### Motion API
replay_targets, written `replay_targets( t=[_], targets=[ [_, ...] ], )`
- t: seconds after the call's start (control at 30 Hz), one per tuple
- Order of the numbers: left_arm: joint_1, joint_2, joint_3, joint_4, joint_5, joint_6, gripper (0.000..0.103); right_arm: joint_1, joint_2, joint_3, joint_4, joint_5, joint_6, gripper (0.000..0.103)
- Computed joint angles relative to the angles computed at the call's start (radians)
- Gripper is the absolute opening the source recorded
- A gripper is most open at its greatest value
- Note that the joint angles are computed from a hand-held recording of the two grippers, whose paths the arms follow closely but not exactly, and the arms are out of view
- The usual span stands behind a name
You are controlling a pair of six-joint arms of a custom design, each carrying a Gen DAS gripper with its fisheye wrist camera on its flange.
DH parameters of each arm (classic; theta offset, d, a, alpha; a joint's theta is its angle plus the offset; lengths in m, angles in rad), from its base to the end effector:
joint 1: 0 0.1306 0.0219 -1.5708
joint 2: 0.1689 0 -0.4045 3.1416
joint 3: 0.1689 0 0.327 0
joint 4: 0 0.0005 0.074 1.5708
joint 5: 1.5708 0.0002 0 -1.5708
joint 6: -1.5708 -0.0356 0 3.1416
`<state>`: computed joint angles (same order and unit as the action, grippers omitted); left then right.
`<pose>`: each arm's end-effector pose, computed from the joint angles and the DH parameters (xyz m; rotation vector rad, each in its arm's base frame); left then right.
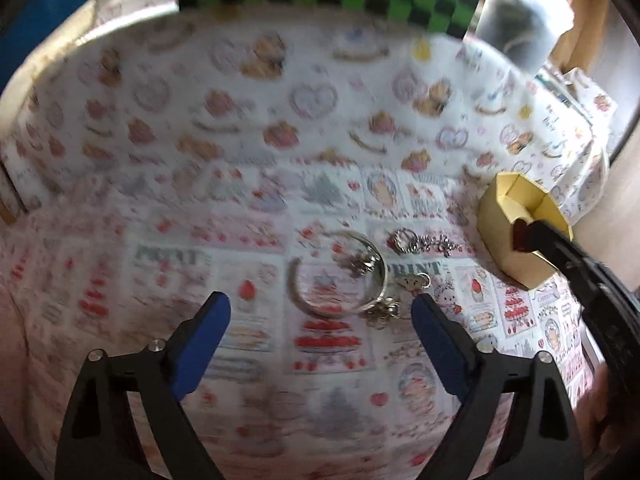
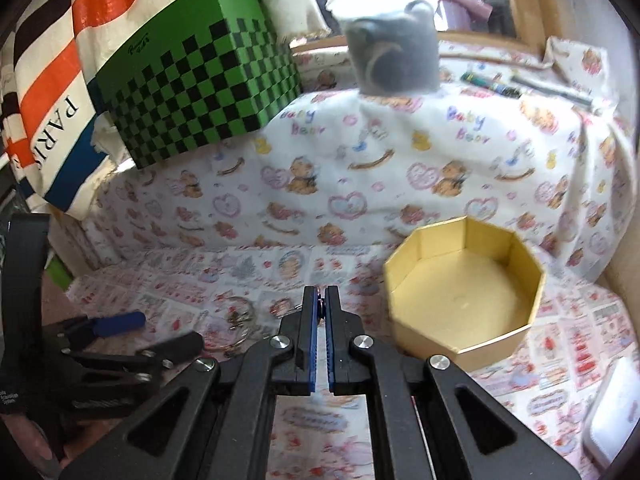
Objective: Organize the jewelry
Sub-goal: 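Grasp the silver open bangle with the left tool while the right tool holds the ring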
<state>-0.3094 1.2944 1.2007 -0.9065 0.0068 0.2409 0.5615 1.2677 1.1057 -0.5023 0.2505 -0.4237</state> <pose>0.3456 -0.1113 0.4098 0.0912 2.5844 -0.2145 0.3231 0.1922 0.4117 -0.0170 2.2237 0.2650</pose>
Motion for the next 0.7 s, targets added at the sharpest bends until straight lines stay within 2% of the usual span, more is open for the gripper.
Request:
replay_targets(
  t=[0.1, 0.17, 0.2, 0.37, 0.53, 0.57, 0.6, 0.7],
  targets=[
    [-0.028, 0.032, 0.014, -0.014, -0.017, 0.057, 0.088, -0.003, -0.014, 0.000, 0.001, 0.021, 0.010, 0.004],
    [-0.046, 0.053, 0.021, -0.012, -0.029, 0.084, 0.084, 0.002, -0.029, -0.004, 0.005, 0.056, 0.019, 0.004],
    [-0.054, 0.063, 0.022, -0.006, -0.040, 0.092, 0.078, 0.001, -0.035, -0.007, 0.009, 0.059, 0.020, 0.004],
    [-0.098, 0.096, 0.036, 0.026, -0.162, 0.115, 0.072, -0.011, -0.053, -0.016, 0.019, 0.038, 0.008, 0.004],
    [-0.114, 0.115, 0.058, 0.038, -0.206, 0.101, 0.071, -0.006, -0.048, -0.017, 0.017, 0.033, 0.009, 0.004],
    [-0.119, 0.113, 0.055, 0.049, -0.221, 0.095, 0.069, -0.004, -0.045, -0.015, 0.013, 0.038, 0.011, 0.004],
    [-0.125, 0.111, 0.039, 0.074, -0.231, 0.093, 0.063, -0.002, -0.043, -0.015, 0.013, 0.042, 0.012, 0.004],
    [-0.135, 0.094, 0.014, 0.109, -0.238, 0.064, 0.062, -0.002, -0.039, -0.015, 0.011, 0.051, 0.013, 0.004]
  ],
)
